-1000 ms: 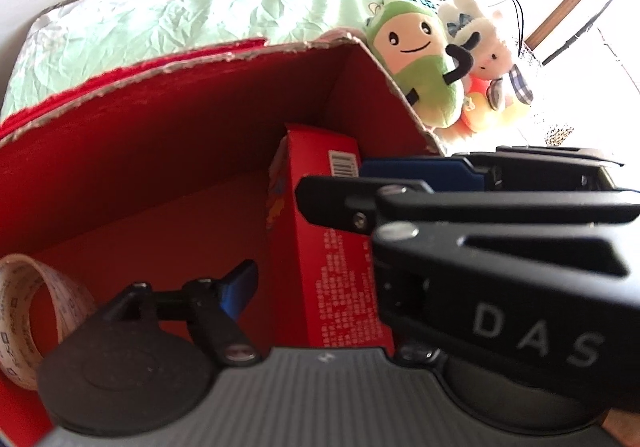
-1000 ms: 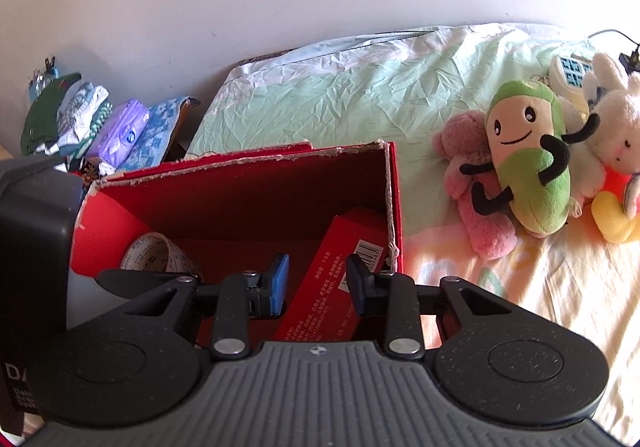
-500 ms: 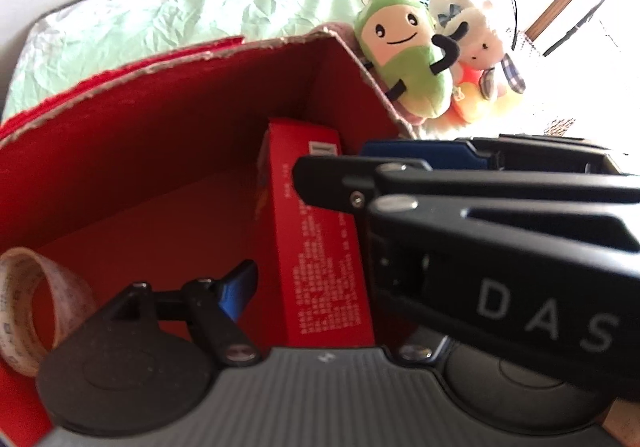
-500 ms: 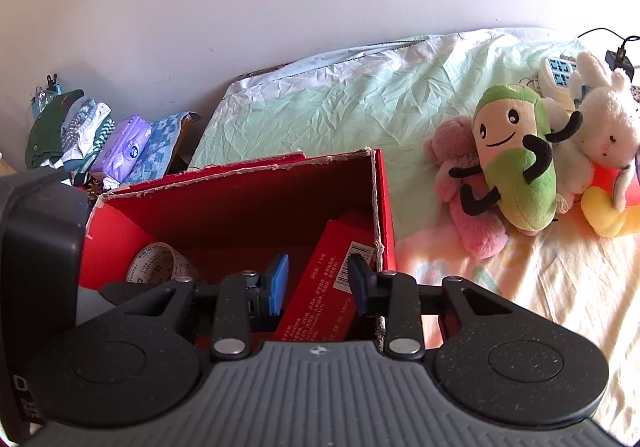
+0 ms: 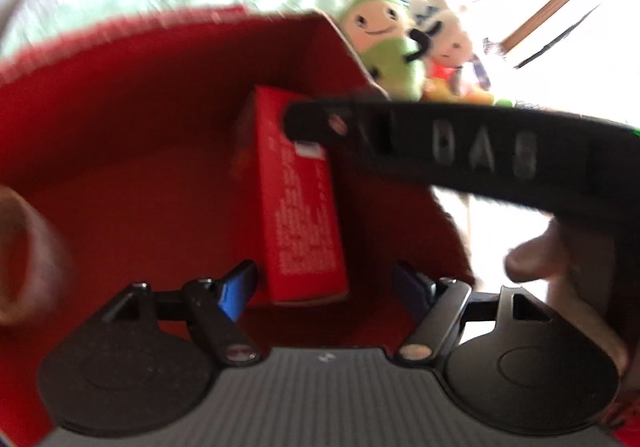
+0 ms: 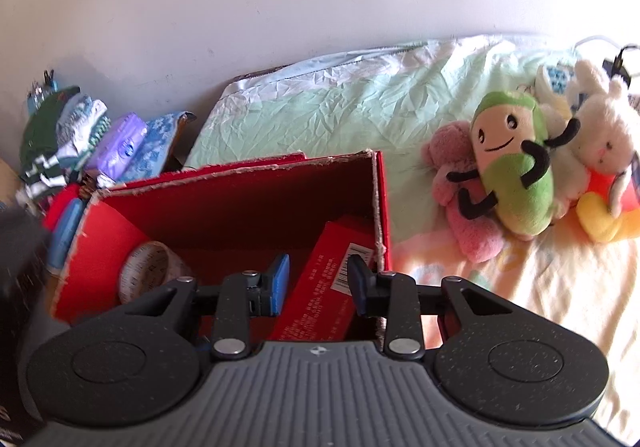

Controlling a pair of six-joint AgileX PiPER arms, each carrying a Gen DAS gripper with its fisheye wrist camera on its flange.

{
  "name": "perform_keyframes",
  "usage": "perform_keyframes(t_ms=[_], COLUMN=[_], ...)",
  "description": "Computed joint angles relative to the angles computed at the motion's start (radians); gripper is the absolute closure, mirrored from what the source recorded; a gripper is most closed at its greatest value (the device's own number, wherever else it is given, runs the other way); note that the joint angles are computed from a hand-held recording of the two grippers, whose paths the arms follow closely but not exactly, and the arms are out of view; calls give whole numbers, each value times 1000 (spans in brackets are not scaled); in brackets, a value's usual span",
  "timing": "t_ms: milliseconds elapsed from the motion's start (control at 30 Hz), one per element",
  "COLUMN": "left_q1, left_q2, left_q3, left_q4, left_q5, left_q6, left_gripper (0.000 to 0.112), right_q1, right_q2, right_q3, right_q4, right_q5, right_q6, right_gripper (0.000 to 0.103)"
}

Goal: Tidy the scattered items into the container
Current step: 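Lower the red product box upright into the container, then open the right tool to release the red product box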

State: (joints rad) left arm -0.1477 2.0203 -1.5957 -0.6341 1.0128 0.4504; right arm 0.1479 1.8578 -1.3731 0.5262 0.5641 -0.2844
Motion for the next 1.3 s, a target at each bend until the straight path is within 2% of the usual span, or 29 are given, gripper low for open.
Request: perform_keyframes(t_ms=[133,233,367,500,567,833,967,1033,1200,1267,1300], left_q1=[-27,-18,-7,10,23,36,37,49,69,70,69], left_q2=[-11,-7,-27,-70,-99,-102,-108,-103,-103,-102,-102], left_q3=[23,22,52,95,121,122,136,131,114,106,103], left_q4=[11,1,8,18,24,147,199,203,202,209,217], left_q5=[-43,-40,-60,-96,-120,-167,-183,-177,-169,-167,-169], left_q6=[-8,-13,-7,-4,1,-90,-110,-102,-81,-76,-76], left_gripper=[36,36,36,36,36,36,36,36,36,35,35], right_q1=[16,29,36,42,48,80,61,73,100,126,134], right_q2=[26,48,79,89,72,56,67,87,147,164,167], right_q3=[-70,-124,-156,-129,-88,-38,-90,-144,-249,-284,-291], right_q4=[-36,-87,-113,-113,-116,-176,-143,-218,-306,-364,-374], right_q5=[73,113,134,108,57,-42,45,106,184,211,218], right_q6=[20,42,56,54,44,65,91,174,334,410,425], right_gripper=[70,71,71,76,79,79,77,71,71,65,56])
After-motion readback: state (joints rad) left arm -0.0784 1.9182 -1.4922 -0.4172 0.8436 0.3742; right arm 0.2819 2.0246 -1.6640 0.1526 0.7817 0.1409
